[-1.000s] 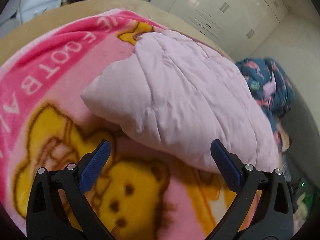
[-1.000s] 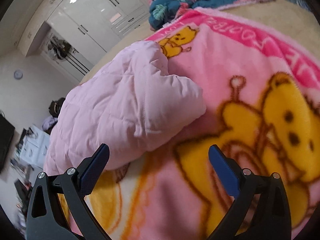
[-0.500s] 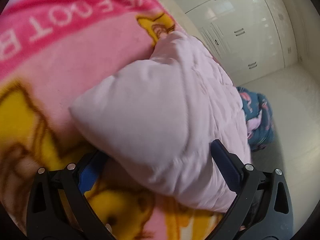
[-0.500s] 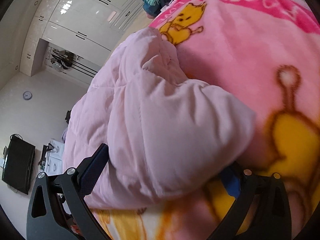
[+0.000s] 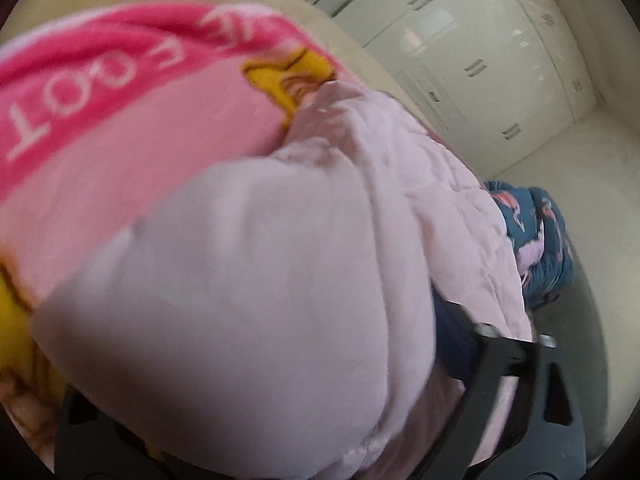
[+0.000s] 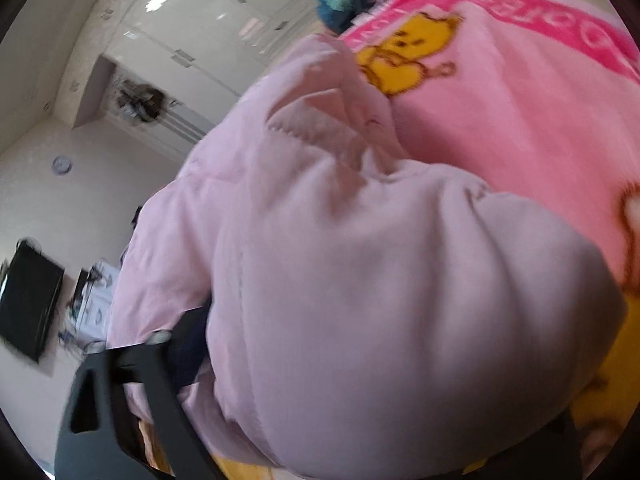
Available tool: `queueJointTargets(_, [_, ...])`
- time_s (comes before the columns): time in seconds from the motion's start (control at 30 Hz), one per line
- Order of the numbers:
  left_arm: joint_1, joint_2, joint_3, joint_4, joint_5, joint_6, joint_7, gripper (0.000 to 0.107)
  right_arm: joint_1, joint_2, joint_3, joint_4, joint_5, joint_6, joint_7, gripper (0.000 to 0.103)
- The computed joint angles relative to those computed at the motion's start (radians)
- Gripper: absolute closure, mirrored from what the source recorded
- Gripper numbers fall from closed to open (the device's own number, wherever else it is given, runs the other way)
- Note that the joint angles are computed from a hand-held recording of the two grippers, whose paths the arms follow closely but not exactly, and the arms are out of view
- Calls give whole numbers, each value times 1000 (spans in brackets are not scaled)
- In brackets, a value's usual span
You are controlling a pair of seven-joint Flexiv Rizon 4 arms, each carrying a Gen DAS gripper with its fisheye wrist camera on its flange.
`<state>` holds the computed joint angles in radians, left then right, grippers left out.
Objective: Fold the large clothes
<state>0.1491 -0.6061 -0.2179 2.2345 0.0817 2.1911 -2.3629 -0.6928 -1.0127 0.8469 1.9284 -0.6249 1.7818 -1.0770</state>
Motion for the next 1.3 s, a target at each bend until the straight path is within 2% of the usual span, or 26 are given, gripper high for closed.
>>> queueJointTargets(0.03, [-13,5,11,-1,-3,4,12,41,5,9,-10,5,-9,11,-15,33])
queueJointTargets(0.1, [-46,29,39,-4,-13,-9,57,58,16,33,-34,22,-32,41,-40,48])
queueJointTargets(0.13, [-74,43,62,-4,-33,-20,87,60,34,59,-62,33,-42,66,-53,54])
queueJointTargets(0.2, [-159,66,123,-1,-100,-33,159,69,102,123,-150,58,-40,126,-64,61])
queueJointTargets(0.23, [-204,74,155,-2,-140,-41,202,71,164,174,-222,80,-17,171,-80,63])
queueJointTargets(0.37, [-210,95,147,11,-173,-36,251,76,341,288,-406,142,64,275,-125,67])
queueJointTargets(0.57, [-405,168,252,67,-386,-27,428,77,535,425,-590,258,152,393,-205,70])
queueJointTargets(0.73, [-514,246,263,137,-542,-16,564,78,680,537,-705,391,239,489,-308,71])
queueJointTargets(0.83, [-531,303,240,198,-576,12,589,78,699,567,-724,455,248,547,-341,71])
queueJointTargets(1.07, [-590,410,180,356,-665,113,597,78,639,632,-723,610,165,669,-292,72])
queueJointTargets(1.17, [-629,432,153,400,-739,144,619,78,608,648,-733,666,112,712,-272,72])
queueJointTargets(1.3, [-702,442,113,439,-891,176,687,78,589,656,-745,726,84,749,-256,71])
